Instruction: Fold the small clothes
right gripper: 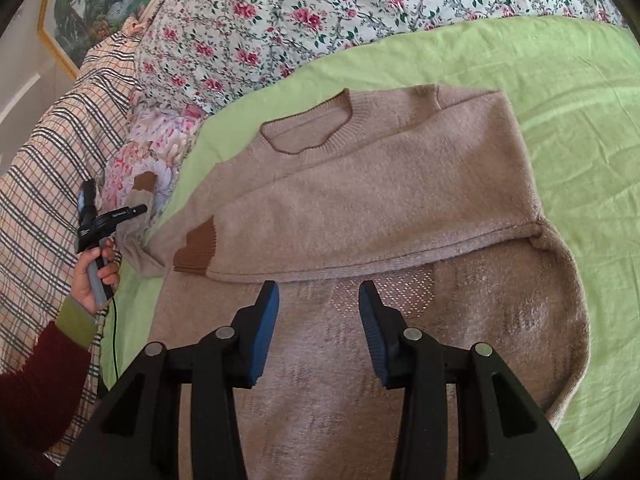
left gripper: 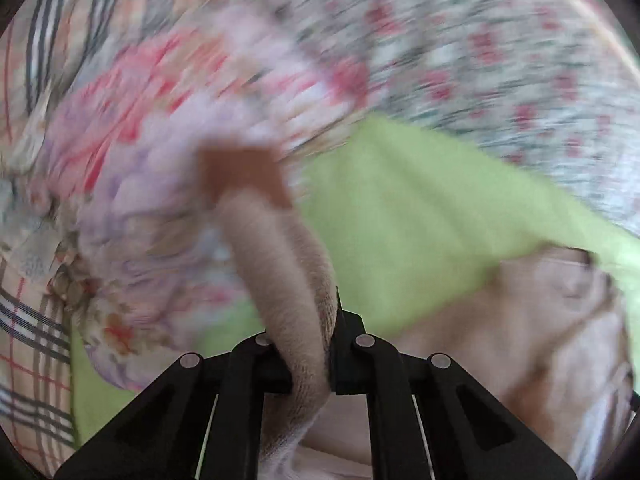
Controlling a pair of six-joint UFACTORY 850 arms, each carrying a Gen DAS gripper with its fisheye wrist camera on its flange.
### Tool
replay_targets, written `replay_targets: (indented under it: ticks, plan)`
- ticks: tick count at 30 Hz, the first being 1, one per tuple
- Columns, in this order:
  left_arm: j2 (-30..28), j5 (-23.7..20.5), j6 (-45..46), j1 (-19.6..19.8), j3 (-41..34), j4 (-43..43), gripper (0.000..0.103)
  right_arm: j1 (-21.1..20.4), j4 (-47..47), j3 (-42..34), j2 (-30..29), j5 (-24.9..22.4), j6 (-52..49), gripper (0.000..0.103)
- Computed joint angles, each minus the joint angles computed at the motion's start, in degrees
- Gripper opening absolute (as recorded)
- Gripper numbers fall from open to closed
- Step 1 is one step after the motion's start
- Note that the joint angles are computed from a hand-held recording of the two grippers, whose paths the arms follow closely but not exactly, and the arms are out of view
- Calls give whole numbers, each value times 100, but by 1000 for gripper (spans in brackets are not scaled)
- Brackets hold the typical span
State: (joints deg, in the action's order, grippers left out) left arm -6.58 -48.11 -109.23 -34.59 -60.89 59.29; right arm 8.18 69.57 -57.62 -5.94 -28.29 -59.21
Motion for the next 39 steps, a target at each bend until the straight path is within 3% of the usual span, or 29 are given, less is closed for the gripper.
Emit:
replay_targets:
  ticks: [5,10,15,17,19,20,21,24,25,28,30,32,37,38,39]
  plan:
    - [-509,380,-218,-795,-874,927,7,-106,263,53,9,-103,-79,43]
    - [-1500,1114,139,-1068,-1983,1177,7,-351,527,93,-9,-246,-48,43]
    - [-2570,1755,1711,-1176,-3051,217,8,-481,577,-17,-131,-252,9,43]
    - [-2920,1713,2619,-1162,-3439,-562,13,-488,534,-133,-244,-267,100,43]
    - [-3128,1724,3216,-1145,-3643,-1255,25,-459,474,-339,-433,-346,207,43]
    - [-3110,1780,3280,-1153,-3576,-1442,30,-442,458,-447,-525,-399,238,43]
    - [-3057,1836,3208,-1162,-3469,-1446,42,-412,416,-592,-643,-459,286,43]
    - [-2701,1786,2321,-1343,-2936,-731,70,-269,259,-1046,-1003,-544,446,43]
    - [-2549,1670,2012,-1423,-2736,-482,73,-224,227,-1184,-1119,-601,466,43]
    - [-2052,1371,1263,-1624,-2070,-52,74,-15,-31,-1713,-1534,-715,702,43]
    - [-1802,907,866,-1728,-1718,-19,75,128,-208,-2106,-1855,-808,920,43]
    - [-1568,472,494,-1738,-1328,-236,75,252,-419,-2447,-2144,-892,1135,43]
    - [-1282,150,33,-1487,-714,-986,75,452,-568,-2961,-2647,-991,1343,41]
    - [-1306,134,11,-1431,-712,-1019,75,476,-569,-2952,-2633,-953,1319,16]
    - [-1316,135,-14,-1382,-702,-1038,75,480,-469,-2884,-2566,-920,1225,9]
